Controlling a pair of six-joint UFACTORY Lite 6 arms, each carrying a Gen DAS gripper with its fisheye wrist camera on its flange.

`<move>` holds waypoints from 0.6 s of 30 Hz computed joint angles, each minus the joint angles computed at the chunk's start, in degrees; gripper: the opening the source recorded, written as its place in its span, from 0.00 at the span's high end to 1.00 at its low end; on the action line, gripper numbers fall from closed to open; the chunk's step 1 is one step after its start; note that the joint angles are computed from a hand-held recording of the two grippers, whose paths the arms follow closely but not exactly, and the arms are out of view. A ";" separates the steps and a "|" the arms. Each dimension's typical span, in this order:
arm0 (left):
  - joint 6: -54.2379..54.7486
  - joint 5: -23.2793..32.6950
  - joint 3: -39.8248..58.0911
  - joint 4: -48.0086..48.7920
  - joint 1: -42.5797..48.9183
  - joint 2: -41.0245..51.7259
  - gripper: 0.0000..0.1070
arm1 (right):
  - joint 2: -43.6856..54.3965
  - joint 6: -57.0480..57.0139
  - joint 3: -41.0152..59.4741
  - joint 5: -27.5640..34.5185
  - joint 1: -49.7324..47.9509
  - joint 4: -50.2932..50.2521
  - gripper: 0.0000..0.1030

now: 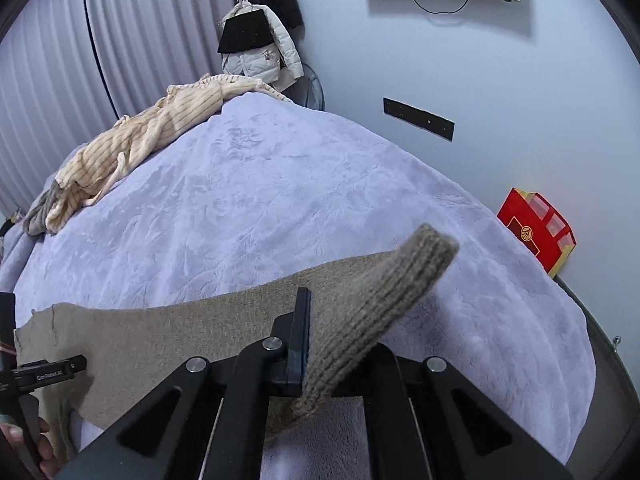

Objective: Fold small clothes
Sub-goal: 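Lift the held sleeve and fold it across the sweater body with the right gripper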

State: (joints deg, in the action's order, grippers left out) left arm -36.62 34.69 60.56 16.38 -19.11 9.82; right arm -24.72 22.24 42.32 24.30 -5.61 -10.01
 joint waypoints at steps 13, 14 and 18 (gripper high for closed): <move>14.39 2.96 -16.66 -6.50 8.26 -30.30 0.04 | 1.34 28.05 12.99 14.66 27.08 -21.06 0.95; 17.70 3.17 -17.27 -8.62 10.49 -31.52 0.04 | 2.65 30.95 14.67 15.89 30.47 -22.71 0.95; 28.27 4.08 -22.79 -13.54 18.79 -38.87 0.04 | 10.10 40.55 23.02 20.31 42.93 -27.85 0.95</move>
